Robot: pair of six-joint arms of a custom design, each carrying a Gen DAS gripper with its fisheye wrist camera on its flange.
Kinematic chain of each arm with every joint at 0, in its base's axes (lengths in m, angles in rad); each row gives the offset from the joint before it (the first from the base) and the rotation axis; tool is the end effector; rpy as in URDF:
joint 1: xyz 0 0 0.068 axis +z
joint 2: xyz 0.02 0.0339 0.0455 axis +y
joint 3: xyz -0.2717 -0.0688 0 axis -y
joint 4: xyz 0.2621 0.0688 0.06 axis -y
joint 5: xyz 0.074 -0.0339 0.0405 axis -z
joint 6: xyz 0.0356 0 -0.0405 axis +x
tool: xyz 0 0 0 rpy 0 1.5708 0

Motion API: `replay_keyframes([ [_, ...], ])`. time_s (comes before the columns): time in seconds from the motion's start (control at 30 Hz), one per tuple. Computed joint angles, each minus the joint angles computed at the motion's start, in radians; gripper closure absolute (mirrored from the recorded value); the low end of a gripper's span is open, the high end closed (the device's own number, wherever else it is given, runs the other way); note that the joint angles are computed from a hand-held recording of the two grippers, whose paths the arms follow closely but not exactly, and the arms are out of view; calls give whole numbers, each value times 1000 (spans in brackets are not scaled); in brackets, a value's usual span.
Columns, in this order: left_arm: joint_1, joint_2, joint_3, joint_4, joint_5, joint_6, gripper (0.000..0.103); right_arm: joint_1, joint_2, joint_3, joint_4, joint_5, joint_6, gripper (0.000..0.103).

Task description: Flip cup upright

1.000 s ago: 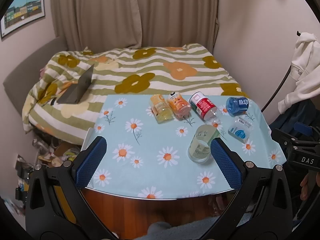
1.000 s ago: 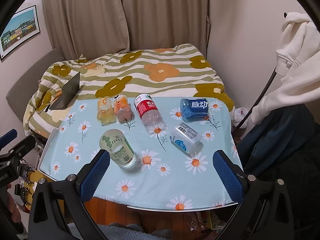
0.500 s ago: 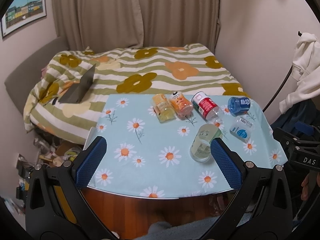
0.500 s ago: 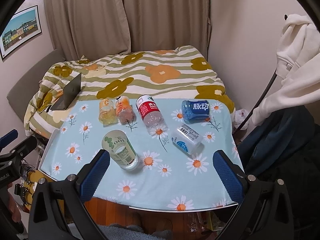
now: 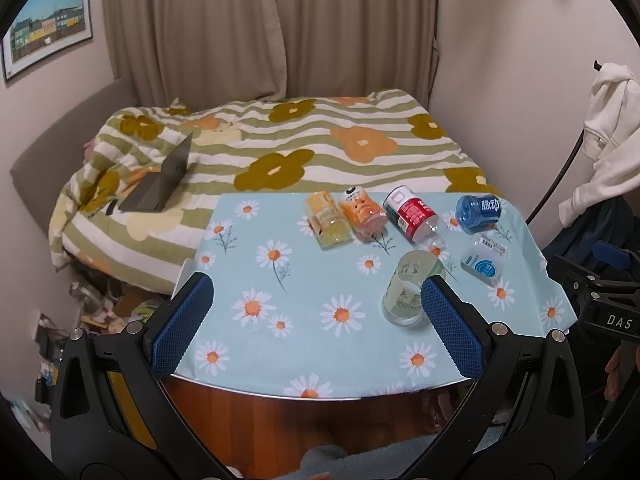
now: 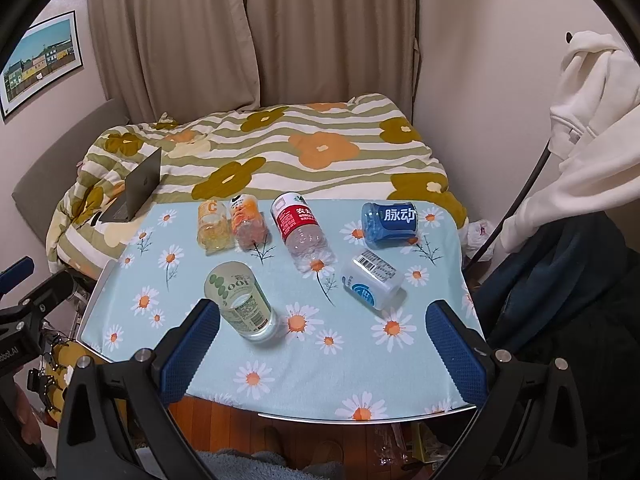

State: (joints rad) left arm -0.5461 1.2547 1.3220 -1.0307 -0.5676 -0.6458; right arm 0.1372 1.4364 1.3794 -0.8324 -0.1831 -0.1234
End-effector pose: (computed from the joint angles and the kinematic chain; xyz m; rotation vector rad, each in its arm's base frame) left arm 0.2256 -0.1147 0.3638 -0.3289 2.3174 0.1526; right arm 0.3135 0.0498 0.3431 -0.3978 2.4211 0.2311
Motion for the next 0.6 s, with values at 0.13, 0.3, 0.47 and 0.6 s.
replay_keyframes([
  [0.13, 0, -3, -3, 6, 0, 0, 0, 3, 5, 11, -3, 4, 3, 0],
  [0.3, 20, -2, 15, -2, 8, 18, 0, 5, 22, 31, -1, 8, 10, 0],
  [0.47, 51, 0, 22, -2, 22, 39, 0, 4, 22, 29, 2, 6, 9, 0],
  [0.6, 58, -4, 5, 11, 22, 43, 0, 2, 32, 37, -3, -13, 7, 0],
])
